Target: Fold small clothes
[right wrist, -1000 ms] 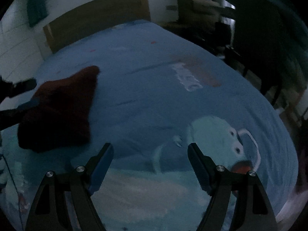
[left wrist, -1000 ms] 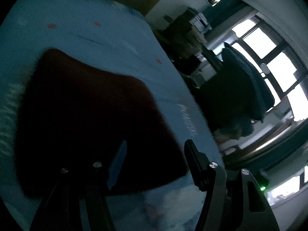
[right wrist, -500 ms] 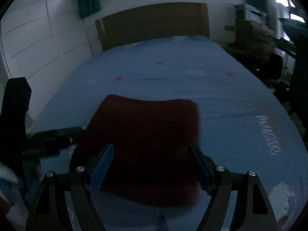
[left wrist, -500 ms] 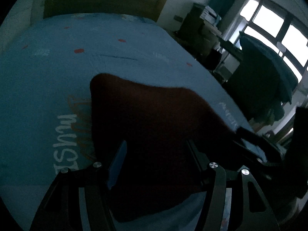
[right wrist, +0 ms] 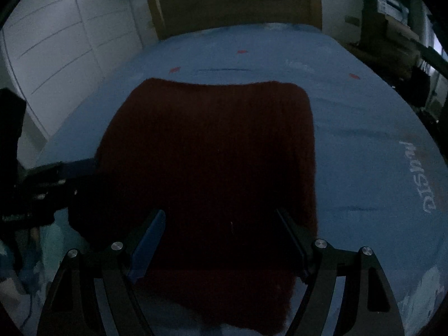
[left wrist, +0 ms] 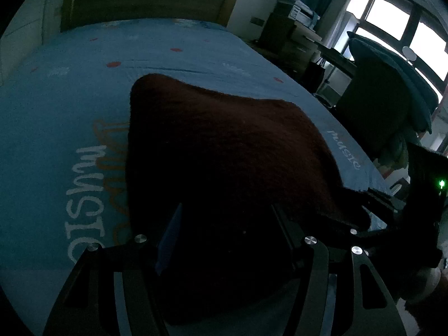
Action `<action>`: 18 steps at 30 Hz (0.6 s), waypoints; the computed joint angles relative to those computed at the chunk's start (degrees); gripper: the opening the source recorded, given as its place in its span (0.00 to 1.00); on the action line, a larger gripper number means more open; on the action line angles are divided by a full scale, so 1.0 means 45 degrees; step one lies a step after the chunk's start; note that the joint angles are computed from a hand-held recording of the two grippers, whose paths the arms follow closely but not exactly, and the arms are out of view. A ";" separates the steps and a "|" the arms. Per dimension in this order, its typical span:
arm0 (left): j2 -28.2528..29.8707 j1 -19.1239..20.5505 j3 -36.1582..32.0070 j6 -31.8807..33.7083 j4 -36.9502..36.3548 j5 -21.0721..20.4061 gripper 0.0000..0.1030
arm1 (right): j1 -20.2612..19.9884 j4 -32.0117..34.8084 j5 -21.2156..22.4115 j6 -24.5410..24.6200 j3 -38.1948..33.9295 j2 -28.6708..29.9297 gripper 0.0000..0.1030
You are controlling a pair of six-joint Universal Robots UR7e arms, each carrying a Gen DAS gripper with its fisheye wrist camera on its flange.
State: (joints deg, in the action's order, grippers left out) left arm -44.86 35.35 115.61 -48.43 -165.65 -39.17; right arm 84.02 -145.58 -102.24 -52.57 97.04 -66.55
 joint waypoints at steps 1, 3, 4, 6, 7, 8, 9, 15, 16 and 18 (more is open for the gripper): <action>-0.0013 -0.0020 0.0013 -0.0025 0.0074 0.0002 0.54 | -0.0023 0.0070 -0.0022 0.0022 0.0003 -0.0059 0.78; -0.0119 -0.0102 -0.0026 -0.0074 0.0471 0.0040 0.55 | -0.0021 0.0189 -0.0159 0.0148 -0.0033 -0.0150 0.77; -0.0178 -0.0131 -0.0024 -0.0081 0.0616 0.0059 0.55 | 0.0040 0.0240 -0.0239 0.0319 -0.0043 -0.0191 0.77; -0.0382 -0.0200 -0.0014 -0.0237 0.1012 0.0112 0.55 | 0.0192 0.0372 -0.0350 0.0702 -0.0085 -0.0350 0.77; -0.0497 -0.0247 0.0041 -0.0309 0.1045 0.0135 0.57 | 0.0228 0.0329 -0.0323 0.0795 0.0001 -0.0483 0.77; -0.0611 -0.0304 0.0122 -0.0372 0.1031 0.0184 0.59 | 0.0330 0.0146 -0.0290 0.0907 0.0062 -0.0634 0.77; -0.0759 -0.0385 0.0214 -0.0498 0.1111 0.0352 0.65 | 0.0413 0.0001 -0.0322 0.0967 0.0005 -0.0673 0.77; -0.1514 -0.0412 0.0534 -0.1360 0.2409 0.1216 0.78 | 0.0730 0.0080 -0.0944 0.1814 -0.1016 -0.0040 0.78; -0.1604 -0.0327 0.0613 -0.1492 0.2382 0.1257 0.79 | 0.0749 0.0348 -0.1018 0.1982 -0.1210 0.0106 0.78; -0.1716 -0.0085 0.0750 -0.1553 0.2036 0.1167 0.81 | 0.0696 0.1307 -0.1132 0.2514 -0.1738 0.0456 0.78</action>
